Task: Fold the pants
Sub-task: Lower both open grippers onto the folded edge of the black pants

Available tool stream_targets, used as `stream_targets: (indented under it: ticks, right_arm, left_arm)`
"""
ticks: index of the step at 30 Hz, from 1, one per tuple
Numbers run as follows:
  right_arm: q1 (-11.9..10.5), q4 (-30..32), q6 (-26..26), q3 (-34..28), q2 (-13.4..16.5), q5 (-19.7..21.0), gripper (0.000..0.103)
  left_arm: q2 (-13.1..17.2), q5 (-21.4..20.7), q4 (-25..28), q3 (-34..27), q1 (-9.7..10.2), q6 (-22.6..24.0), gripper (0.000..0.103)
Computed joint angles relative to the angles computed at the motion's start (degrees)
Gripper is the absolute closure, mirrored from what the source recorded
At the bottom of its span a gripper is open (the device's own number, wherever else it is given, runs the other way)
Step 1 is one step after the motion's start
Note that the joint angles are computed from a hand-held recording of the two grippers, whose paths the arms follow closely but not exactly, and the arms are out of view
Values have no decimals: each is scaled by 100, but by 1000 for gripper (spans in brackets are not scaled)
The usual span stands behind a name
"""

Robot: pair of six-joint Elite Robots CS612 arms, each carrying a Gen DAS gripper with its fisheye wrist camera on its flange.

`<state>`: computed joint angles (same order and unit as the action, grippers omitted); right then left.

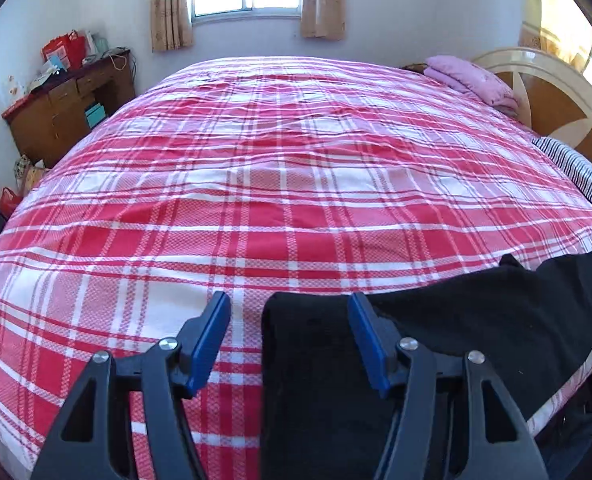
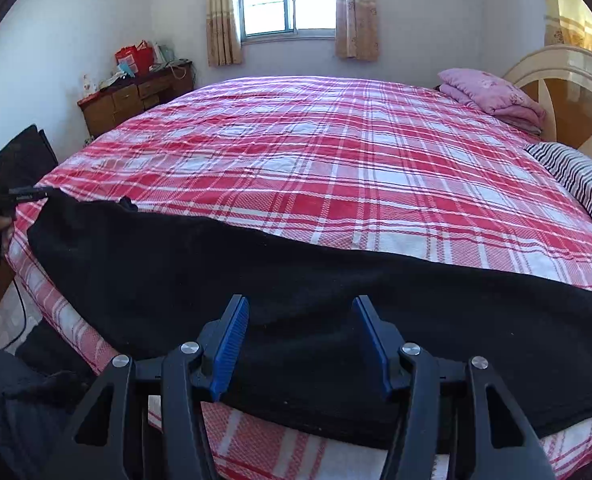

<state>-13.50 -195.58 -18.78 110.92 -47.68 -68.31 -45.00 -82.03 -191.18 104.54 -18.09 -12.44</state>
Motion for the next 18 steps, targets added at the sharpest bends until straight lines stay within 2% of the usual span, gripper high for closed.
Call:
stream_targets:
  ticks: [3,4,6,7,8,9,10,12,14,17,18]
  right_arm:
    - [-35,281,140,-11,-27,490,47]
    - [-1,418,21,-42,-12,478,47]
    - [109,400,-162,-82,45,117,47]
    - [208,432,-198,-130,87,-335,47]
    - [249,509,-168,-166,103,-553,47]
    - [262,592,-102,-204,125,-637,47]
    - [237,567,-35,-202,133,-480,47]
    - [210,608,-86,-187,104,-225,47]
    - [254,554,-291,-188,89,-20,47]
    - [359,643,-629,-310,133,367,47]
    - [385,677,-674,-365,164,476,47]
  left_arm:
    - [125,589,271,-89,-198,257,40]
    - [175,706,326,-111,-222,251,40]
    - [242,603,79,-85,-174,80,33]
    - [255,587,42,-76,-144,-98,30]
    - [229,560,18,-44,-91,-209,25]
    - [207,502,45,-40,-57,-332,25]
    - [167,514,52,-4,-51,-425,25]
    - [65,1010,-108,135,-174,-384,25]
    - [-20,1276,-538,295,-292,-199,25]
    - [-90,1033,-978,379,-377,-43,25]
    - [-94,905,-981,360,-407,13,25]
